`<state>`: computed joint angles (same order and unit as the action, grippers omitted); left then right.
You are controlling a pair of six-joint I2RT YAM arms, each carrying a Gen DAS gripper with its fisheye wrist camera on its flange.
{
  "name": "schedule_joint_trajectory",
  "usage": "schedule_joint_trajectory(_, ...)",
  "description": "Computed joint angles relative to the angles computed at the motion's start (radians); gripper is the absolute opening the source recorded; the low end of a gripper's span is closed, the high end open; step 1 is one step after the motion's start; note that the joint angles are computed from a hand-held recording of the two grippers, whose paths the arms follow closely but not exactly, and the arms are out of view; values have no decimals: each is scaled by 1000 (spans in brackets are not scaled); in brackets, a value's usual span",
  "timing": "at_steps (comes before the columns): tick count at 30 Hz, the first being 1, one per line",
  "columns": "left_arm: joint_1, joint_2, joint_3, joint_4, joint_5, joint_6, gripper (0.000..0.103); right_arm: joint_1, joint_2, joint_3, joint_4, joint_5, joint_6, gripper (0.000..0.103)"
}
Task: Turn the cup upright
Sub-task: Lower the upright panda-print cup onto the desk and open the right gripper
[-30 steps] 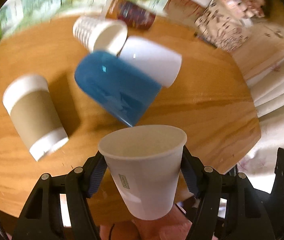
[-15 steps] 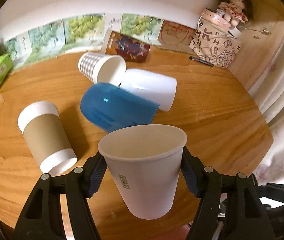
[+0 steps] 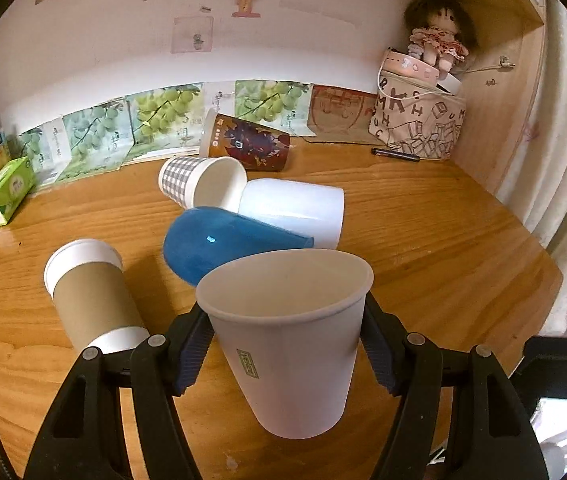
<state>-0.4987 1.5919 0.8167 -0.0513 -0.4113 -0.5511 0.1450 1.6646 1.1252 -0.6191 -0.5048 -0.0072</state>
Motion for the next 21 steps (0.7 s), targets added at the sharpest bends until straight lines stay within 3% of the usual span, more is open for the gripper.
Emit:
schedule_joint_trajectory(8,-52,-12,-51,40,-70,21,71,3,-23,-16,42,13,7,67)
schedule_joint_trajectory(21,-105,-74,-89,-11,-74,37,71,18,-36,-37,40,39,-5,67)
